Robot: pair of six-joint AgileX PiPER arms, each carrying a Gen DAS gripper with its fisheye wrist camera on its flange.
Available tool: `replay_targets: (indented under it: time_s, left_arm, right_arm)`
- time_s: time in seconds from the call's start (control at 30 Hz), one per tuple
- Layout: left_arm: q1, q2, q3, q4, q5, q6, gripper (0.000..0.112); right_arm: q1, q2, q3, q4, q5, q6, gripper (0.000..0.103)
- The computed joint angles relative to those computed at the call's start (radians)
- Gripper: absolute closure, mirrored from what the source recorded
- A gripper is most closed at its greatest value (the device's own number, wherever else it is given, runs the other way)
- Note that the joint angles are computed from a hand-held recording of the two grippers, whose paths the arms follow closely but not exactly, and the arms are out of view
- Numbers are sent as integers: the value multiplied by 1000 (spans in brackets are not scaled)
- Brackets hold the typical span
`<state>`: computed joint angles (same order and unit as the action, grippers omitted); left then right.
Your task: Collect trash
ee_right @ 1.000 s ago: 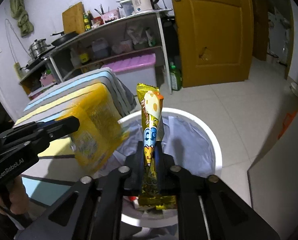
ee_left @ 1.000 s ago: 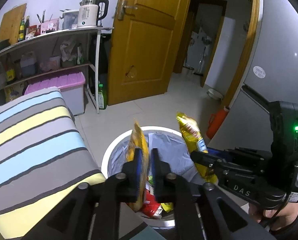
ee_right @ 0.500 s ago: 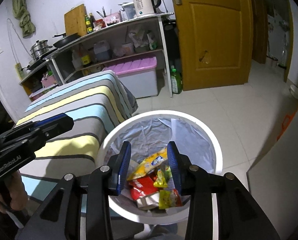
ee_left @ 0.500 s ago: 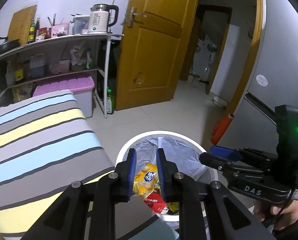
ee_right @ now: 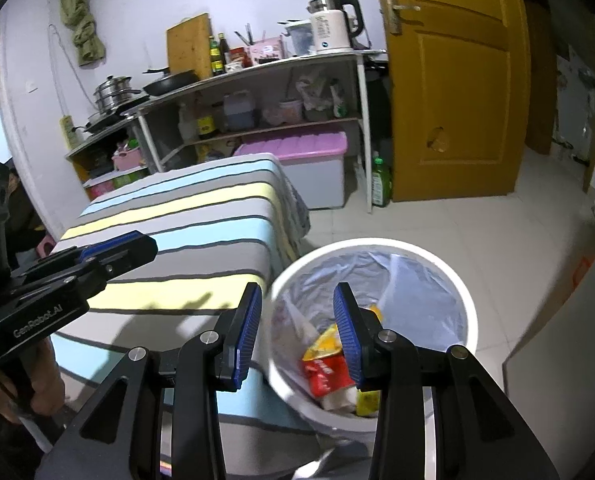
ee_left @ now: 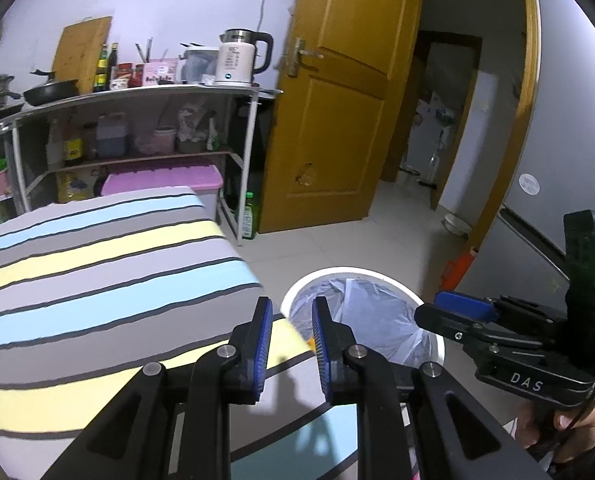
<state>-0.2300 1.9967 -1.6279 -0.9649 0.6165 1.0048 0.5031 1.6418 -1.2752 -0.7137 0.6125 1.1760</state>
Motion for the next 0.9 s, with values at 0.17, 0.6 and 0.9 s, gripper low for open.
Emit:
replay_targets:
  time_s: [0.17,0.6,0.9]
  left_arm:
    - [47,-56,79,-27,-12,41,93]
    - [157,-216,270,-122,-8,171,93]
    - [210,-346,419,-191,26,265,93]
  right_arm:
    - [51,16,-32,-14,34,6,64]
    - [219,33,-99,-128,149,100,64]
    - [340,-4,-87,-191,259,172,63]
